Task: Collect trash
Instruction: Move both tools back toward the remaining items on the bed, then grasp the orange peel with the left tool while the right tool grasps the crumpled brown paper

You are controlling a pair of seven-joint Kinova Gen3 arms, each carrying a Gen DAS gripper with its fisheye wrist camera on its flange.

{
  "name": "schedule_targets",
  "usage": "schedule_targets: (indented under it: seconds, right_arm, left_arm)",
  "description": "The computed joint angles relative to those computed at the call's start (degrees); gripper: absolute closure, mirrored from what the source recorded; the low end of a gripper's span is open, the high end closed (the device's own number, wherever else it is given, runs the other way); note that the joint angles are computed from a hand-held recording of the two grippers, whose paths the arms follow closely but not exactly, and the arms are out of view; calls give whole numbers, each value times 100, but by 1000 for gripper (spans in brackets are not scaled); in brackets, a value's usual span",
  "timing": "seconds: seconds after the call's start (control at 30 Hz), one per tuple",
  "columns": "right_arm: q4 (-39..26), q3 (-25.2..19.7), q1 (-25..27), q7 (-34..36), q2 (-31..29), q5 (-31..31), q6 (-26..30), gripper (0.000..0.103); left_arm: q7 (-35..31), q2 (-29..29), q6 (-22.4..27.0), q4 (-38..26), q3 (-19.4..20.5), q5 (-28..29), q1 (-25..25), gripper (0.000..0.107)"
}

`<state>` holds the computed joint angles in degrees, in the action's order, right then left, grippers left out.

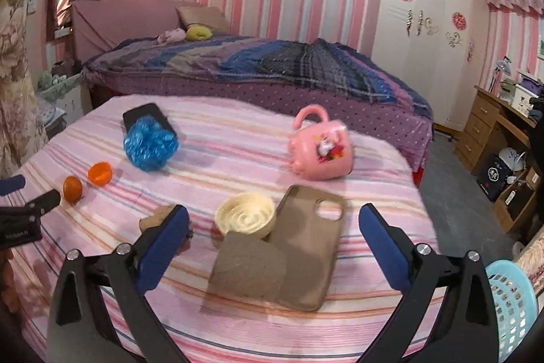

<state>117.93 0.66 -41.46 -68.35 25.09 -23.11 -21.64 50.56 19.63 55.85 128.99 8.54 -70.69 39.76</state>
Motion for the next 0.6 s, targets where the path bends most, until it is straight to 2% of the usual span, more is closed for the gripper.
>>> schedule_targets:
  seconds: [0.13, 0.23, 0.3, 0.4, 0.47, 0.57, 0.6]
  right_arm:
    - [-88, 159, -164, 120, 80, -125, 201, 5]
    - [-135, 480, -452, 350, 174, -408, 254, 5]
    - [-184, 474, -392, 323, 200, -442, 354, 5]
    - [-275, 332, -146, 142, 236, -237, 503, 5]
    - [-298, 354, -141, 81, 260, -148, 536, 5]
    - [-307, 488, -271, 80, 304, -109, 535, 5]
    - [-332, 496, -269, 72, 325, -80, 551, 5]
  left_arm:
    - [-116, 5, -361, 30, -67, -6, -234, 10]
    - [-319, 37, -539, -24, -145, 30, -370, 10]
    - [-330, 35, -653, -27, -228, 0, -453, 10]
    - [41, -43, -1010, 112, -377, -283, -630, 11]
    - [415, -115, -1330, 263, -437, -646, -772, 18]
    - [597, -141, -1693, 356, -400, -1064, -995, 37]
    - [630, -134, -1738, 372, -373, -1175, -1031, 49]
